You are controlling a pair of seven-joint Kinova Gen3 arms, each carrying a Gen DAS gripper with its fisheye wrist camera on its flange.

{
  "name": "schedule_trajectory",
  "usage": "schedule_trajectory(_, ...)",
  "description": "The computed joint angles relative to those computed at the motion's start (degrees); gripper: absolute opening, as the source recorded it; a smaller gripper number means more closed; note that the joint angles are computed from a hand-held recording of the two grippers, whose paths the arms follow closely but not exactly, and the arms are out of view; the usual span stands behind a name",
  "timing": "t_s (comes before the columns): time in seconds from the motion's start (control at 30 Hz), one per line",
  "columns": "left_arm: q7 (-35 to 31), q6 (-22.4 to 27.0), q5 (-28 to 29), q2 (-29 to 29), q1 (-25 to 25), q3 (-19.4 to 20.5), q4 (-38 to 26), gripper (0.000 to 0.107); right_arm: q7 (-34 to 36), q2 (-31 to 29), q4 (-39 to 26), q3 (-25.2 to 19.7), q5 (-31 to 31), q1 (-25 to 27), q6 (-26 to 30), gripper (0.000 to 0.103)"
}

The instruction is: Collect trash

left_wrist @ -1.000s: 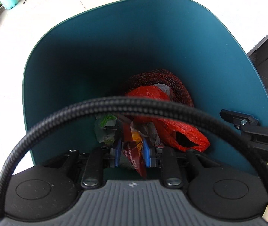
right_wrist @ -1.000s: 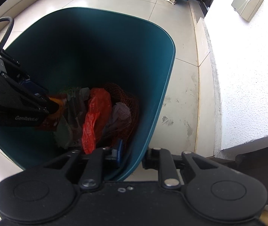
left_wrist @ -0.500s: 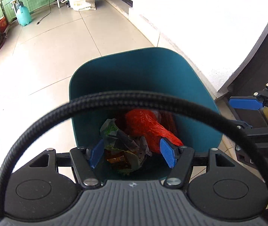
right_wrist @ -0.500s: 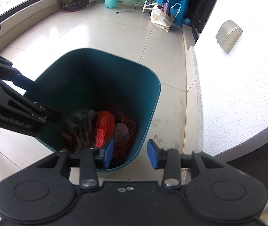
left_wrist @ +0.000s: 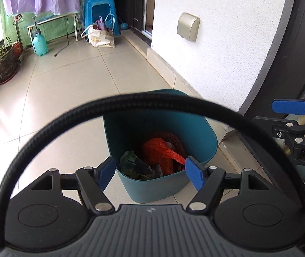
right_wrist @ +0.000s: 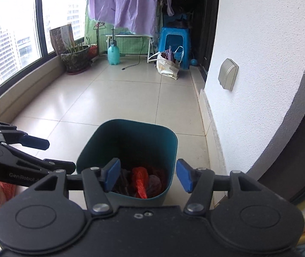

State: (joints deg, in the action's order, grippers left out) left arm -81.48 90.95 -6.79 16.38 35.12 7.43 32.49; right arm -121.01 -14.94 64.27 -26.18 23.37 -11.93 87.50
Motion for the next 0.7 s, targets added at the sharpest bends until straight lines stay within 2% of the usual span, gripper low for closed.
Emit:
schedule_trajectory(0.1,0.6,-3.0,-0.8,-3.6,0.4,0.3,3.6,0.079,-2.5,-2.1,1.7,-0.3,-1.2,0.4,-2.2,0.059)
schedule_trajectory(0.2,1.0,-4.3,-1.3,-6.3,-0.2,1.2,5.5,0.080,-4.3,-4.2,3.4,-1.7,-2.2,1.7,-5.0,0.062)
schedule_trajectory(0.3,1.7,-6.5,-2.9,-9.2,-0.3,2.3,8.7,0.081,-7.1,-6.9,6.5,-4.7,-1.5,5.1,-8.5,0.068)
schedule_trajectory(0.4,2.7,-9.6,-2.8,-11.7,-1.6,3.5,13.0,0.085,-8.3,-9.3,9.0,-7.0,-1.3,8.6,-11.6,0.070)
schedule_trajectory(0.5,3.7,-11.2,-2.8,-13.5,-3.2,5.0,16.4,0.085,-10.1,-11.7,11.9,-6.4,-3.7,10.7,-15.7,0.072)
schedule_trajectory(0.7,5.5,-14.8,-2.0,-16.2,-6.0,6.5,22.4,0.085,-11.0,-11.9,12.8,-9.3,-7.3,16.6,-15.2,0.072)
